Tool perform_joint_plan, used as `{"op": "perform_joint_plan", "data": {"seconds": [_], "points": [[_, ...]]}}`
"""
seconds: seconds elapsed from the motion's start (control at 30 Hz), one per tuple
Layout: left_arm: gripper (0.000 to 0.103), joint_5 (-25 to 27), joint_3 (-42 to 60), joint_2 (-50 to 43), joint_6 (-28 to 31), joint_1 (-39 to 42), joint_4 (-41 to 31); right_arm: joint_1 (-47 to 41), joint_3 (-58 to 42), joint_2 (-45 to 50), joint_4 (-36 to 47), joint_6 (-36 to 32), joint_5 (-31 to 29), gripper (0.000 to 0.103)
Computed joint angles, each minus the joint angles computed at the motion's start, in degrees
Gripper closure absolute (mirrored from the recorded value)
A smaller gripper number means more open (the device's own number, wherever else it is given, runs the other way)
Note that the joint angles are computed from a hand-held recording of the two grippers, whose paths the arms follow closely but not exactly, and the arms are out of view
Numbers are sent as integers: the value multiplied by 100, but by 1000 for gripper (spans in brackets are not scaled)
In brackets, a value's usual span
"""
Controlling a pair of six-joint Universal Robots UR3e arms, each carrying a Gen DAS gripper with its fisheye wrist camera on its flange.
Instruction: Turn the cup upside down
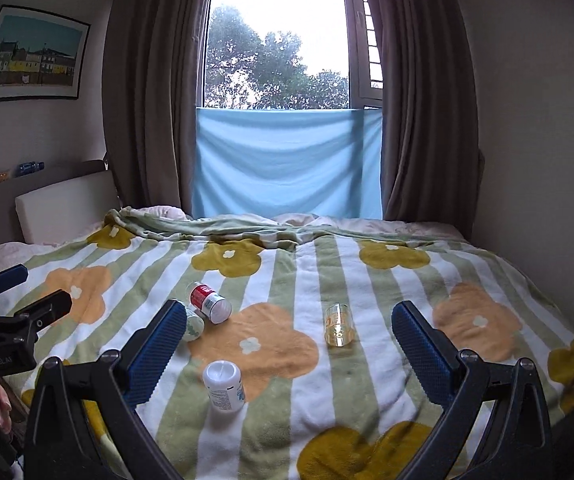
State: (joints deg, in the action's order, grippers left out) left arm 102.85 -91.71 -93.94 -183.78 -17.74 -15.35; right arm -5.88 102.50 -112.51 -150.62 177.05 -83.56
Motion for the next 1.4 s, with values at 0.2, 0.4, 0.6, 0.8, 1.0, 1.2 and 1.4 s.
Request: {"op": "perform_joint_plan", "data": {"seconds": [0.2,0.4,0.6,0.8,1.0,1.2,1.4], "points": [[0,198,-262,289,-165,-147,164,102,195,-218,-45,91,-249,0],[0,355,-235,254,-174,-300,257,40,315,-431,3,108,-253,0],[0,380,-278,254,-220,-369,306,65,323,-472,-11,80,-264,0],[0,338,-284,206,-382,-416,342,84,289,-468,14,114,-300,0],[0,318,-290,174,-425,-411,405,-79,204,-487,124,82,-191,0],[0,300,-283,177,-422,-396,390,-155,175,-447,89,82,-183,0],[0,291,-258,164,-436,-388,376,-102,166,-424,76,90,-250,0]]}}
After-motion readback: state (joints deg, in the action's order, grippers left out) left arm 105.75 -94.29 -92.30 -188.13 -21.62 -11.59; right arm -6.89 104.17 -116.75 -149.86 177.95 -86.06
